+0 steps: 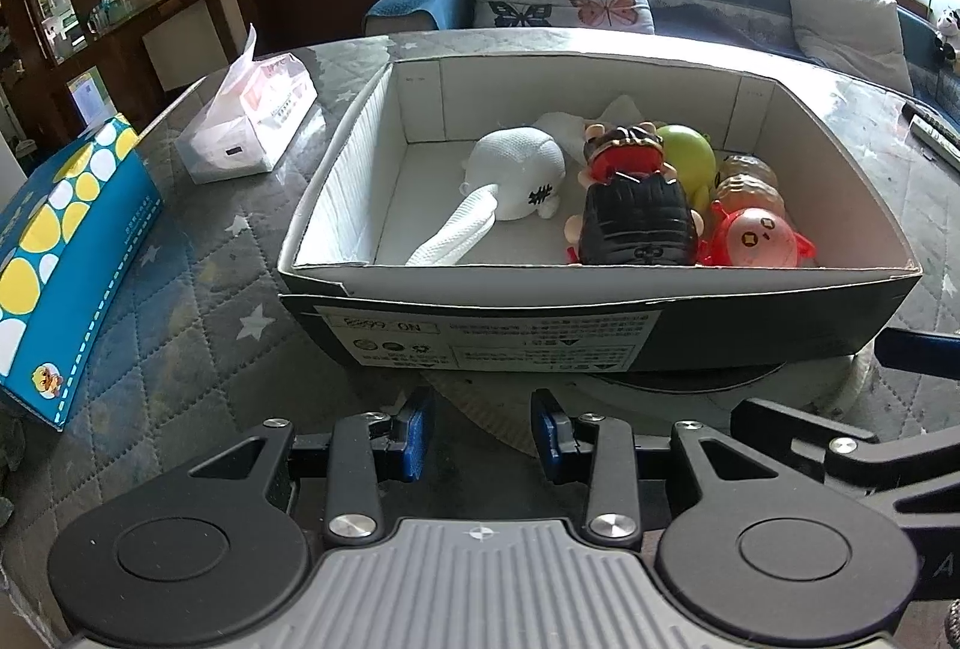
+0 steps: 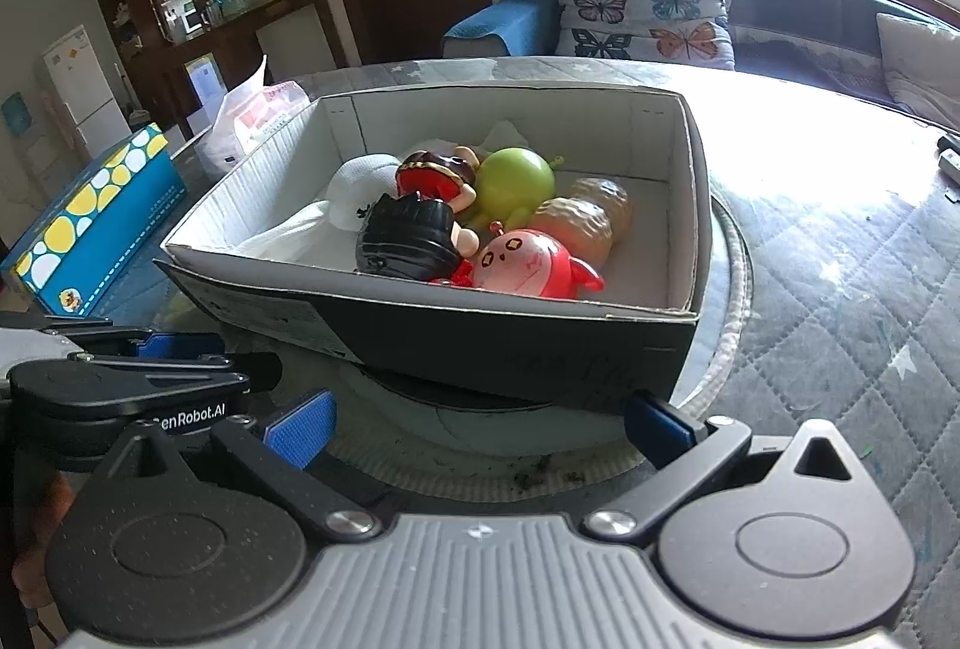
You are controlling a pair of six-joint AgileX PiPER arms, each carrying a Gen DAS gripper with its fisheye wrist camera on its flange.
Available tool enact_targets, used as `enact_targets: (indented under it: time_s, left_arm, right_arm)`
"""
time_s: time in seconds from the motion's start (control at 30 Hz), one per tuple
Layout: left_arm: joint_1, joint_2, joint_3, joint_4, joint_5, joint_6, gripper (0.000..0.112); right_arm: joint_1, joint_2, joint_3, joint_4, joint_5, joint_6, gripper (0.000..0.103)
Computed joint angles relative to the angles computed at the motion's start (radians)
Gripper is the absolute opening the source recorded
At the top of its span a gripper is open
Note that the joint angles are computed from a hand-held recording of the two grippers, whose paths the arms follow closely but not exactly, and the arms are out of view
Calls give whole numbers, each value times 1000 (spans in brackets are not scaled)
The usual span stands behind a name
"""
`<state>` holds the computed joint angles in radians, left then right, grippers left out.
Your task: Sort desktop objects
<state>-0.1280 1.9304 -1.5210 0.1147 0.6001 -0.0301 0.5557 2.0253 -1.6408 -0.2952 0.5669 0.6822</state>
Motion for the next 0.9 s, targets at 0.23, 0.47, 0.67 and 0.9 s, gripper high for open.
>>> enact_targets:
  time_s: [0.23, 0.47, 0.67, 0.9]
  left_arm:
    - [-2, 28, -39, 14, 28, -13, 38]
    - [-2, 56, -72, 19, 52, -13, 38]
    - [-1, 65, -86, 29, 61, -15, 38]
    - [-1, 72, -96, 36, 69, -15, 38]
  right_arm:
    - [-3, 32, -58, 3, 51, 1, 103]
    - [-6, 46, -85, 9, 75, -2, 103]
    - [-7, 59, -106, 10, 96, -2, 103]
    - [-8, 68, -123, 12, 110, -8, 103]
